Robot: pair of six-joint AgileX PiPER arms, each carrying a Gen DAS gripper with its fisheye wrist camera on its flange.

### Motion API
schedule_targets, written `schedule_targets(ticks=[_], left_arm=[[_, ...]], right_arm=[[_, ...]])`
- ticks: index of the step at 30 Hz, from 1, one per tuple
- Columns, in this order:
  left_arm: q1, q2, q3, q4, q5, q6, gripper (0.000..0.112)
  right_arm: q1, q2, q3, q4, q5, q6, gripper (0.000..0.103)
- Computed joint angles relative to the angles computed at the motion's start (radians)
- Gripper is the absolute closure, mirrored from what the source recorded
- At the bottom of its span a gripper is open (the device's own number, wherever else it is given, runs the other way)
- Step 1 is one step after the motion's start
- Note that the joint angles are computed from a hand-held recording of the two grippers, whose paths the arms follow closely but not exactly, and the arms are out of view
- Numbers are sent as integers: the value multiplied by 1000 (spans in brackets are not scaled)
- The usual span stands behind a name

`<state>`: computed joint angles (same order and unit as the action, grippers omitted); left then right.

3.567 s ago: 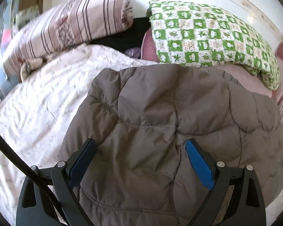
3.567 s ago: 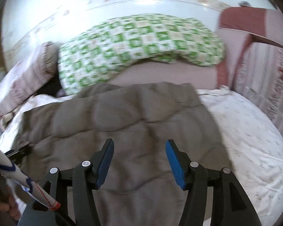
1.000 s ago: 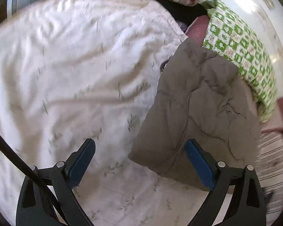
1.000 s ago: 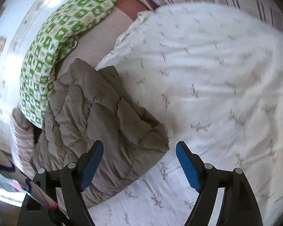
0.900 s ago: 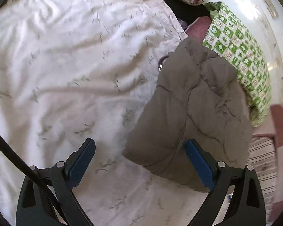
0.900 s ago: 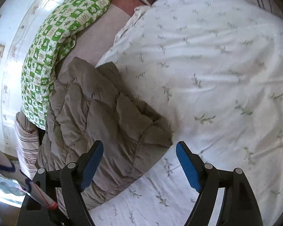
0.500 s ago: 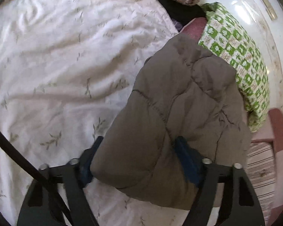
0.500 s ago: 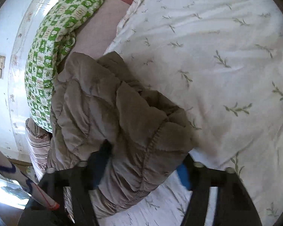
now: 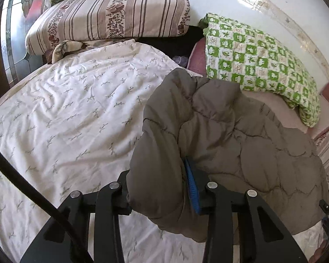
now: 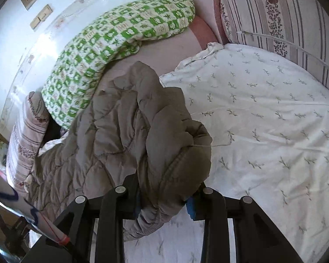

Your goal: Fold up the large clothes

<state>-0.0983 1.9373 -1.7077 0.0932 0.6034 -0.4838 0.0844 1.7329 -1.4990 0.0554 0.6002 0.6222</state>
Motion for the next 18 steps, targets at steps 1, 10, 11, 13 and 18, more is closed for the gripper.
schedule_targets(ticks=[1, 10, 11, 13, 18], left_arm=[[1, -29, 37, -5, -10, 1, 75], [-6, -342, 478, -16, -124, -23, 75], [-10, -356, 506, -4, -132, -35, 75], [-30, -364, 548, 67, -131, -87, 72], [-36, -334, 560, 239, -100, -276, 39]], right_arm=[[1, -33, 30, 14, -3, -8, 69], [-14, -337, 395, 179, -43, -98, 69], [-24, -356, 429, 210, -45, -124, 69], [-45, -378, 494, 265, -46, -174, 68], [-126, -328, 524, 413, 1, -340, 48]])
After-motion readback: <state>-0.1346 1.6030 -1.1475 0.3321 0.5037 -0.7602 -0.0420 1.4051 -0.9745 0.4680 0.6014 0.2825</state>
